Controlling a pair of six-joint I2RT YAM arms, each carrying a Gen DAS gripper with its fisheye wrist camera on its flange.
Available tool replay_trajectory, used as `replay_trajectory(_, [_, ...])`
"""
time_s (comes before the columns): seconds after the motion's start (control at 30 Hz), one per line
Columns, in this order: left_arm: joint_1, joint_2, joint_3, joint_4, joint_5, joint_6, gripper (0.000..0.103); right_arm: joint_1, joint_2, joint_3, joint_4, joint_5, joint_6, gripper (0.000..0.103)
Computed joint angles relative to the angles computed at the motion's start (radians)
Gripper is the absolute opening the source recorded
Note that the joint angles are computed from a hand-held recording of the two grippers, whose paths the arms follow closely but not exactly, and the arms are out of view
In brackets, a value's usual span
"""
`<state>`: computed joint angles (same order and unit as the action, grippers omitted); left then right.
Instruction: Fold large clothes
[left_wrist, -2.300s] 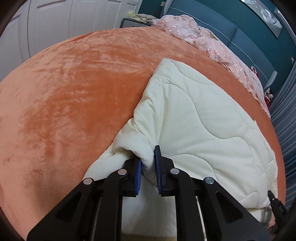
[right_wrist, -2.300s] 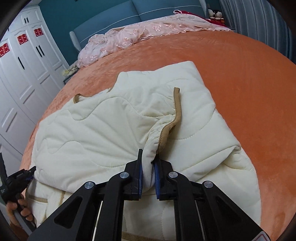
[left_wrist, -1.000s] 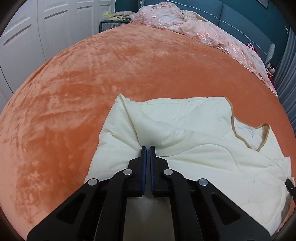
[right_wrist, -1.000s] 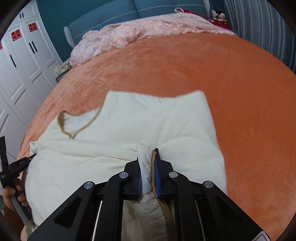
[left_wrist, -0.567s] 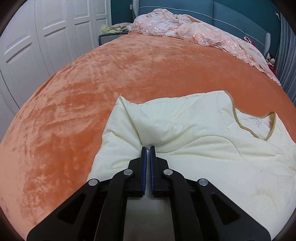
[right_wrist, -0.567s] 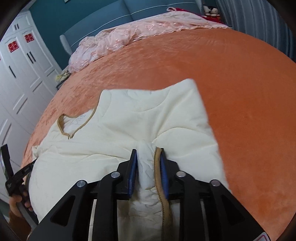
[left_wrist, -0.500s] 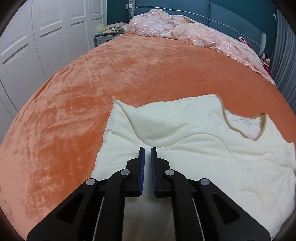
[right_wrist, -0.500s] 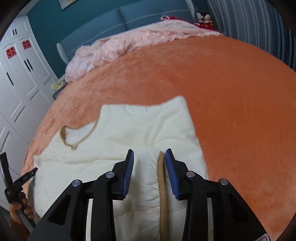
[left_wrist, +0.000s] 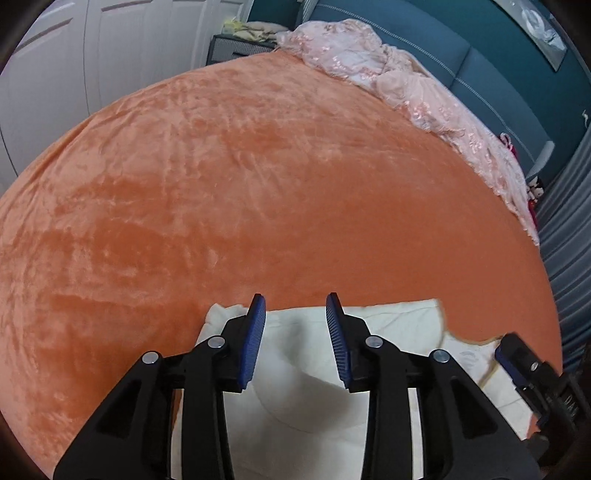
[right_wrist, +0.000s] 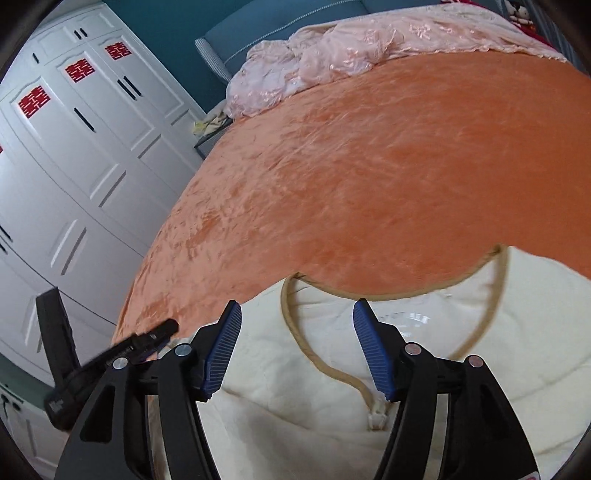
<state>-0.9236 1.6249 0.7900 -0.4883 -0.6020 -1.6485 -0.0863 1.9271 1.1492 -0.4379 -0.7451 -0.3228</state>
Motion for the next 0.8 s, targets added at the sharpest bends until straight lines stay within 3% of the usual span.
replay_trajectory(0.07, [-0.002, 0.067, -0.036, 0.074, 0.011, 0.010, 0.032, 0.061, 0.045, 0.008, 0.043, 0.062, 0.061, 0.063])
replay_trajectory(0.17, [-0.067, 0.116, -0.074, 0.134, -0.093, -0.058, 0.034, 0.111, 0.096, 0.014, 0.066, 0.064, 0.059, 0.062])
replay_trajectory(0.2, [-0.076, 0.127, -0.073, 0.136, -0.110, -0.066, 0.034, 0.123, 0.098, -0.001, 0.080, 0.060, 0.034, 0.058])
replay_trajectory(0.23, [-0.084, 0.134, -0.074, 0.139, -0.122, -0.074, 0.034, 0.135, 0.096, -0.022, 0.095, 0.058, 0.001, 0.051])
replay_trajectory(0.27, [-0.091, 0.137, -0.077, 0.140, -0.133, -0.082, 0.034, 0.146, 0.098, -0.037, 0.097, 0.059, -0.039, 0.022])
replay_trajectory(0.3, [-0.095, 0.136, -0.079, 0.143, -0.140, -0.085, 0.034, 0.155, 0.098, -0.055, 0.111, 0.076, -0.060, 0.006])
replay_trajectory(0.5, [-0.113, 0.164, -0.053, 0.109, -0.172, -0.102, 0.034, 0.065, 0.095, -0.171, 0.340, 0.039, 0.081, 0.000])
replay_trajectory(0.57, [-0.109, 0.182, -0.027, 0.077, -0.168, -0.099, 0.034, 0.052, 0.153, -0.114, 0.297, 0.021, 0.110, 0.000])
replay_trajectory(0.63, [-0.100, 0.201, 0.010, 0.029, -0.154, -0.093, 0.034, 0.072, 0.135, -0.107, 0.272, 0.072, 0.089, 0.000])
replay_trajectory(0.73, [-0.078, 0.237, 0.122, -0.128, -0.104, -0.060, 0.034, 0.052, 0.012, -0.181, 0.299, 0.154, 0.058, 0.001])
replay_trajectory(0.8, [-0.113, 0.251, 0.229, -0.309, -0.125, -0.082, 0.032, -0.084, -0.073, -0.224, 0.310, 0.050, 0.002, 0.018])
